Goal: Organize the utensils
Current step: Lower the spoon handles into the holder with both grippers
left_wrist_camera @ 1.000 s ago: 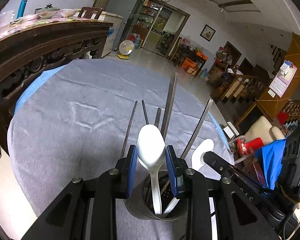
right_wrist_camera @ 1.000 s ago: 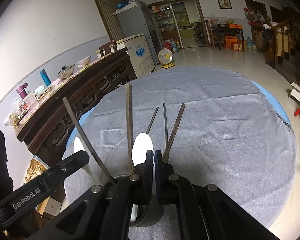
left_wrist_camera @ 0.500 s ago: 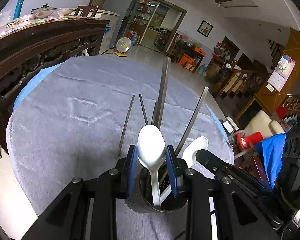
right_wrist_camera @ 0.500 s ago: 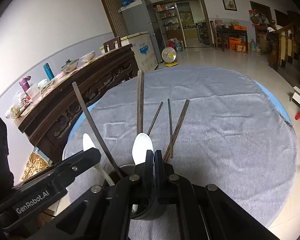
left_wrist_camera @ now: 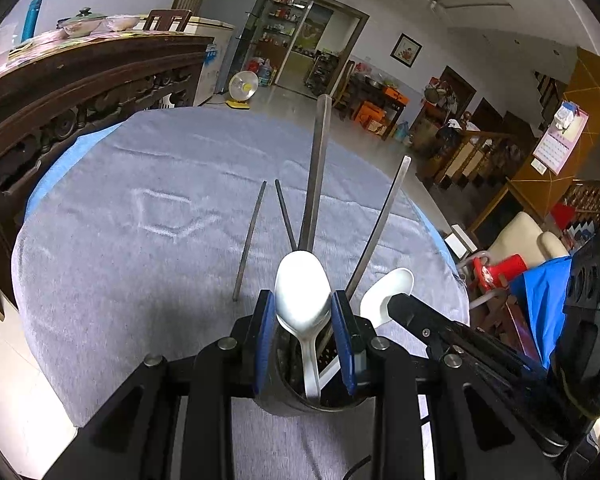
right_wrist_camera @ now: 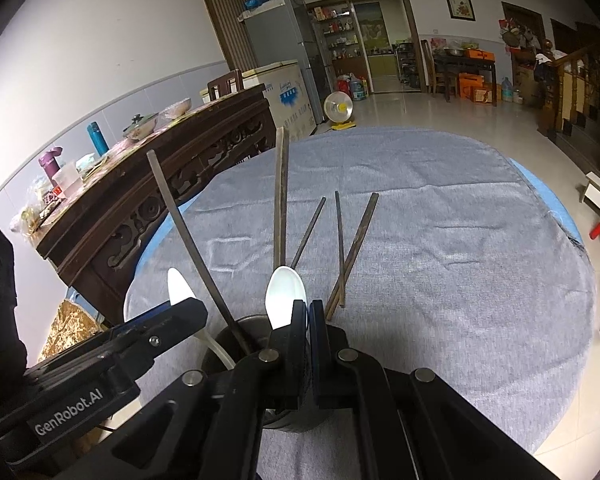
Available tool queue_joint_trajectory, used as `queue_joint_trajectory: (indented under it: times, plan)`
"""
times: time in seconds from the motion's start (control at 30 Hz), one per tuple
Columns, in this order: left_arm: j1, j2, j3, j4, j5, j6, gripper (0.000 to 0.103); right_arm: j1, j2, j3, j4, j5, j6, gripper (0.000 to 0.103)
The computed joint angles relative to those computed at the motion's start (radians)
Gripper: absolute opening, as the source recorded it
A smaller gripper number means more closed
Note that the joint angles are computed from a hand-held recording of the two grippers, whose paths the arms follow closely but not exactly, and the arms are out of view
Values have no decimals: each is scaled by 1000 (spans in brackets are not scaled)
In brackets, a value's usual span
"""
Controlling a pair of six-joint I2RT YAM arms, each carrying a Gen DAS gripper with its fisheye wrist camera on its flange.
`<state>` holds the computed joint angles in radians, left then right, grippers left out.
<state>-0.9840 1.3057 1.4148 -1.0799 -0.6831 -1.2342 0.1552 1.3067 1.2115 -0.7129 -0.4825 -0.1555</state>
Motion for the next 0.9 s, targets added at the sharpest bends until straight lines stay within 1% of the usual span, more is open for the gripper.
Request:
queue_joint_trajectory:
  times: [0.9]
  plan:
    - [-31,-7,-4,-25,7,-18,30,-17,-21,-21,-19,-12,-28,2]
